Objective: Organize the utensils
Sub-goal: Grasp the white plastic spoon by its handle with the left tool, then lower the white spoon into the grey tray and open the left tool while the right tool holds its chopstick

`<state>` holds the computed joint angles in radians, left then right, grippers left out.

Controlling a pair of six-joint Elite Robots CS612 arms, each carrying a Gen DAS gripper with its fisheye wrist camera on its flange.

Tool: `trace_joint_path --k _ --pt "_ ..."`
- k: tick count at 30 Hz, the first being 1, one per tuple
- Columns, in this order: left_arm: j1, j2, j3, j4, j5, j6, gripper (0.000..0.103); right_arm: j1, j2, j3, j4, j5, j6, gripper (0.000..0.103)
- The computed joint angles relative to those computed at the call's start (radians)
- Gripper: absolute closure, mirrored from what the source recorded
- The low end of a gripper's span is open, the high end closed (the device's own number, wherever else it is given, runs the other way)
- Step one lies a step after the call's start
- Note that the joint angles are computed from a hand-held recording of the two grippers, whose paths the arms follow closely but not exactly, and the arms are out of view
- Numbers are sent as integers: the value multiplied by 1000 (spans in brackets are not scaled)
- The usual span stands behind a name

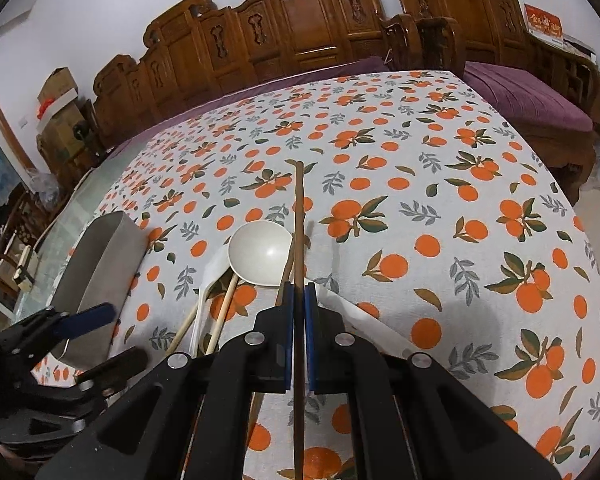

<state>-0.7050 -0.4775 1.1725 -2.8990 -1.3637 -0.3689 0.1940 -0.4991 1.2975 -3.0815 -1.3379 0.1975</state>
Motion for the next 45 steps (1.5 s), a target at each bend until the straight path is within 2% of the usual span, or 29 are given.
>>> trace_joint_path --k 1,8,13,15,17,26,45 --pt "1 7 -15 14 -7 -2 54 -1 1 0 -4 5 5 97" --pt "9 63 -124 102 -62 -26 75 -5 1 0 -15 18 16 97" --pt "15 89 -170 147 -79 -51 87 -6 1 -1 -16 23 20 97" --pt "17 95 -179 154 -82 -60 87 -4 1 -2 -14 25 17 97" --pt "18 100 -189 161 -82 -63 92 -3 1 -3 -14 26 15 97" --pt "23 108 -200 156 -79 -76 96 -1 1 -4 -8 26 9 97" --pt "12 18 -65 32 -5 -15 97 15 3 -16 -2 39 -26 97"
